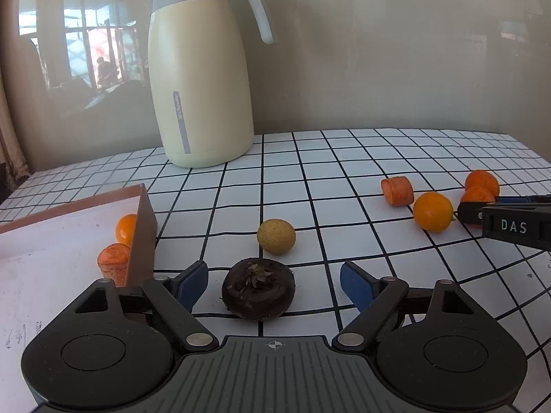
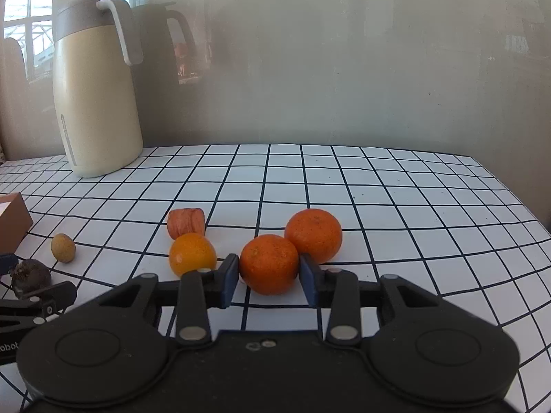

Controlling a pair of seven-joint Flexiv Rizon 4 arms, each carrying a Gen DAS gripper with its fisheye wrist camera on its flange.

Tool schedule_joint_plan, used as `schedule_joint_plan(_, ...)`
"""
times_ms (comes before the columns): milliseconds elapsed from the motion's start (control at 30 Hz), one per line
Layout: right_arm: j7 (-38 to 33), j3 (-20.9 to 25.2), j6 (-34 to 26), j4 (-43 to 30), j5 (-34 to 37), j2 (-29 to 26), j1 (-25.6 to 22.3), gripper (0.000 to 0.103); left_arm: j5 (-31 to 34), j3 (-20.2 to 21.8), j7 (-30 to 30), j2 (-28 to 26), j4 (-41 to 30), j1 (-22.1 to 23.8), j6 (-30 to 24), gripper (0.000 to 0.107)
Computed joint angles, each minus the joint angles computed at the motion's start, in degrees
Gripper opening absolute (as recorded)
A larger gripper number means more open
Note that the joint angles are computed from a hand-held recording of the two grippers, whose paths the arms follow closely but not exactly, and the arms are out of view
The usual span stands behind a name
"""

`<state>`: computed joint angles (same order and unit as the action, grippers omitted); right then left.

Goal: Organize fruits
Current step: 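Close the left tool on the dark mangosteen while the right tool grasps an orange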

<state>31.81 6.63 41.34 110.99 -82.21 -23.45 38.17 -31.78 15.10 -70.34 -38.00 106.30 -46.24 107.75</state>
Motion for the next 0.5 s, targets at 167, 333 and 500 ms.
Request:
schedule_joint_plan(167, 0.3, 0.1, -0.2, 0.2, -0.2, 0.1, 0.1, 0.029, -1.7, 2.5, 0.0, -0.6, 0.0, -2.0, 0.5, 0.068)
schedule_joint_plan(333, 0.3, 0.3, -0.5, 0.5, 0.0, 0.4, 0.1, 0.029, -2.2, 1.0, 1.0, -0.1, 0.8, -0.8, 2.0, 0.059)
schedule_joint_plan(500, -0.2, 0.3, -0.6, 0.3, 0.1, 0.3, 0.2, 0.029, -5.9, 4.8, 4.3, -1.3, 0.1, -4.8, 0.3, 0.059)
